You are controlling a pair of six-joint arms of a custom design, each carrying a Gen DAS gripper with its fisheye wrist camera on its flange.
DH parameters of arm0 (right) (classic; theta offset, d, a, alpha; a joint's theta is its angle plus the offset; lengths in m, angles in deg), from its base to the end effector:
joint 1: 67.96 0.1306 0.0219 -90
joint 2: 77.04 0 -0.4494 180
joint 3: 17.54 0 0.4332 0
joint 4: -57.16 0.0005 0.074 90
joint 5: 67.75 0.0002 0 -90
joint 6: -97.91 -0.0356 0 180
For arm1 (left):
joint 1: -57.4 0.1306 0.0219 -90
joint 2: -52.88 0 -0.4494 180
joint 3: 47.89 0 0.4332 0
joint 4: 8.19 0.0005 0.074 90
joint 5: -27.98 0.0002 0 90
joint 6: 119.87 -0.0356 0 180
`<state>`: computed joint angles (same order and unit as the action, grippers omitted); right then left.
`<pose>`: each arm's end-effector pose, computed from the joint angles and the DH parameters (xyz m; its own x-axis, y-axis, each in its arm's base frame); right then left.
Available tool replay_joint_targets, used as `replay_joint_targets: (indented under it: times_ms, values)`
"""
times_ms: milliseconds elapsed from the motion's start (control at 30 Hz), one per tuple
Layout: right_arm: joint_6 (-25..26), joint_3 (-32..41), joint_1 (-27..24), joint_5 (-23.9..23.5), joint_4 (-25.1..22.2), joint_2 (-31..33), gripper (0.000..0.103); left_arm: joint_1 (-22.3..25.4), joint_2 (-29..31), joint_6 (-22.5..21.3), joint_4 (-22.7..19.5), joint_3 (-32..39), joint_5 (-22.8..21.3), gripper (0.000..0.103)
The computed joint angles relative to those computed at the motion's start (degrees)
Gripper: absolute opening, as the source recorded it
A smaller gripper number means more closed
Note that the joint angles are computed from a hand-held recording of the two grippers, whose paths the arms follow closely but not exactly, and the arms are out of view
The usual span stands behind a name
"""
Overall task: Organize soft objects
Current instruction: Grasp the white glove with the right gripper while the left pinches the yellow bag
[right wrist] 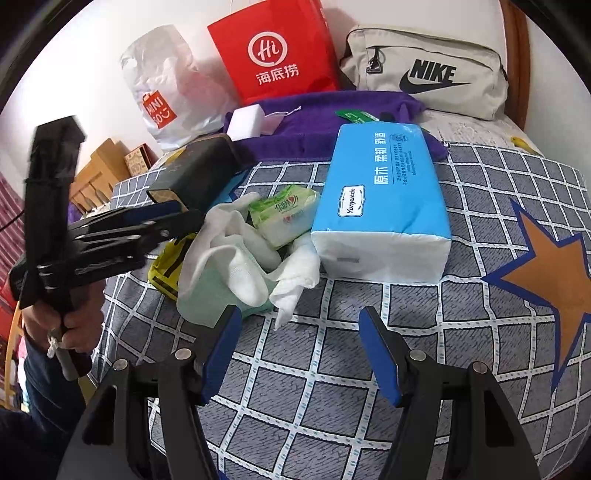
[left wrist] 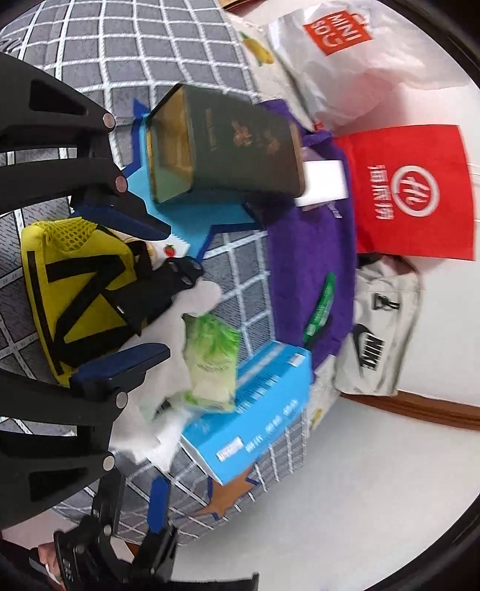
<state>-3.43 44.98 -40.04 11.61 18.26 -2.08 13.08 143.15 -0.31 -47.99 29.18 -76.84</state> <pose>0.3473 0.1909 0.3861 -0.7870 -0.1984 -0.5842 -0.4155 0.8704 0.2642 0.3715 -0.3508 0.3944 -0.7759 0.0911 -0.6243 0.2098 0.9704 -0.1192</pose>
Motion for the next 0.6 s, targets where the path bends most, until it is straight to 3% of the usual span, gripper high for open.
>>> replay_joint_targets:
  times_ms: [133,233,600]
  values:
    - [-0.1,-0.2,-0.6,-0.3,0.0,0.2,0.065,0.9,-0.2,1.1,1.0,-1.2,3.8,0.028]
    - [-0.7,-0.2,-1.2,-0.7,-0.1,0.5,0.065,0.9,-0.4,1.6,0.1,-1.7,3.7,0.013]
    - [-0.6,0.1,-0.1,-0.6,-0.2,0.6,0.065,1.7,-1.0,2.6,1.0,-2.6,4.3,0.007]
